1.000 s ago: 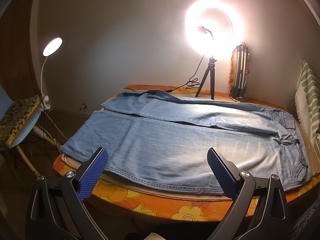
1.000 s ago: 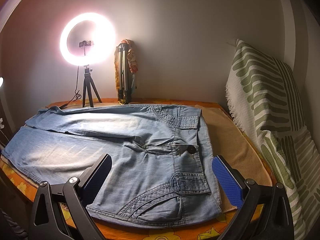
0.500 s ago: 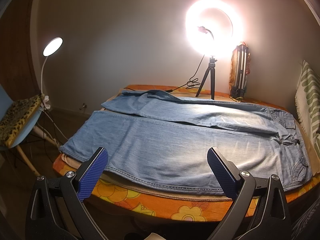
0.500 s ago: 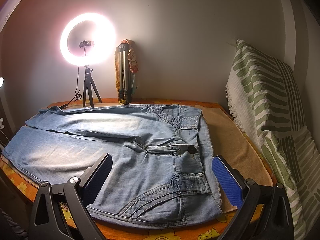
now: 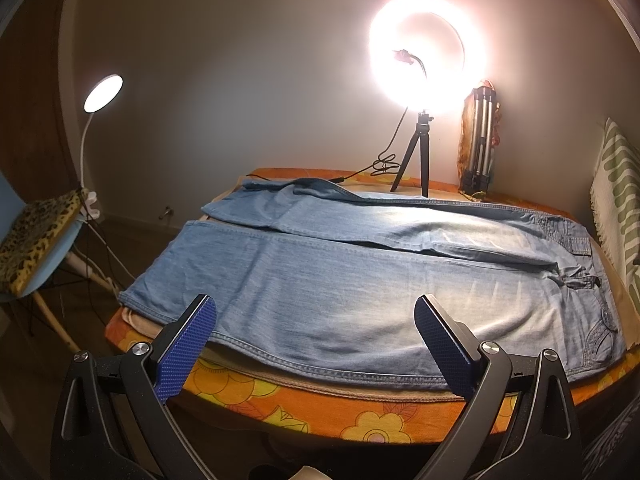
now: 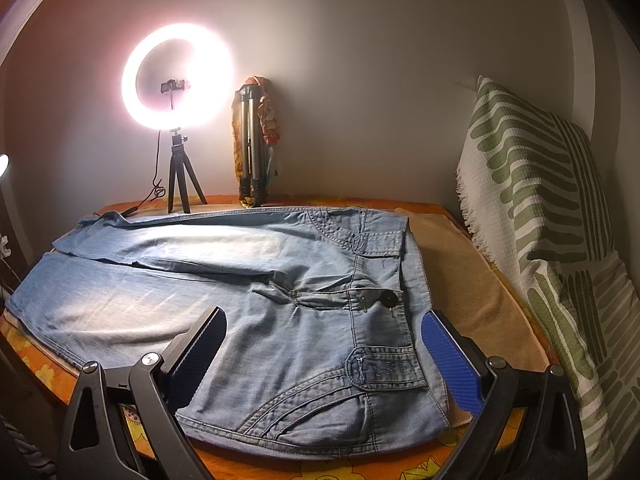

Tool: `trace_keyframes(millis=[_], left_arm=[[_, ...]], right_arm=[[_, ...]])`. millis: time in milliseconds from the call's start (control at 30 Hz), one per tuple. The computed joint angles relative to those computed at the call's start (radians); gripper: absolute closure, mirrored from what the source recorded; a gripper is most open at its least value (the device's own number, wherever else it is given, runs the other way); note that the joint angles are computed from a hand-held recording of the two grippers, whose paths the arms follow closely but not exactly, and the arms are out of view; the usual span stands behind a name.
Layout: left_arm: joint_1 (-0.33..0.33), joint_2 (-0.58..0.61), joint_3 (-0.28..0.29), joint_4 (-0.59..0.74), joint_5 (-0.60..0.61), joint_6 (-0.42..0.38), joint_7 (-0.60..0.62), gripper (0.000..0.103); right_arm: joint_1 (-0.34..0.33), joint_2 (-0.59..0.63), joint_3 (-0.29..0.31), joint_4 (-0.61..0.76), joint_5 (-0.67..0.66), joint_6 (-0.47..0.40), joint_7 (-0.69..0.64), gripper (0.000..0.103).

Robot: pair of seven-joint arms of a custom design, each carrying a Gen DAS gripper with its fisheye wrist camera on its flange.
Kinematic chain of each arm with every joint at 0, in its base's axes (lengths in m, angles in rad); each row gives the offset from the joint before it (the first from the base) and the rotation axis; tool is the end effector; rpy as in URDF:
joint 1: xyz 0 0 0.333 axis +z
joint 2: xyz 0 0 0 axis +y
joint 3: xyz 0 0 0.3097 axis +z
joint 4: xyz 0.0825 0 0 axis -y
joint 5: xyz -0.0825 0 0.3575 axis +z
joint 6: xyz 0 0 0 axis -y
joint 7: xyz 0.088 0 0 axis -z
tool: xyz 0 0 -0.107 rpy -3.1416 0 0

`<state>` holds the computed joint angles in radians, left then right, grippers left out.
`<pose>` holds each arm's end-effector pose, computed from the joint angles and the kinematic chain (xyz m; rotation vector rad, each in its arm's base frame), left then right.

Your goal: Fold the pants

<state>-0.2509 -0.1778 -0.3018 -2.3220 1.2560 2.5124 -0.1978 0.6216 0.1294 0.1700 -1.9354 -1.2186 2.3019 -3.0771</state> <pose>0.4109 -0.2673 0.4504 -1.8024 1.3867 -0.7391 0.4329 0.4052 0.4619 -1.5985 1.7396 -1.0076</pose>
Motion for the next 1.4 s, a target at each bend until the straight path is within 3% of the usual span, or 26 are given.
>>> trace_keyframes(millis=[667,867,1067,1233,1400], left_arm=[[0.002,0.039,0.016,0.033,-0.065,-0.023,0.041,0.004],[0.027,0.043,0.04,0.035,-0.053,0.036,0.033,0.004],[0.061,0.054,0.065,0.061,-0.068,0.074,0.111,0.01],[0.087,0.067,0.08,0.1,-0.1,0.05,0.206,0.014],[0.118,0.096,0.106,0.153,-0.147,0.056,0.296,0.016]], right_arm=[[-0.024,0.028,-0.023,0.038,-0.002,0.094,-0.057,0.009],[-0.039,0.058,-0.041,0.089,0.005,0.161,-0.118,0.011],[-0.053,0.124,-0.069,0.183,0.037,0.261,-0.247,0.012],[-0.058,0.211,-0.091,0.301,0.121,0.333,-0.426,0.012],[-0.05,0.343,-0.105,0.479,0.249,0.342,-0.65,0.012]])
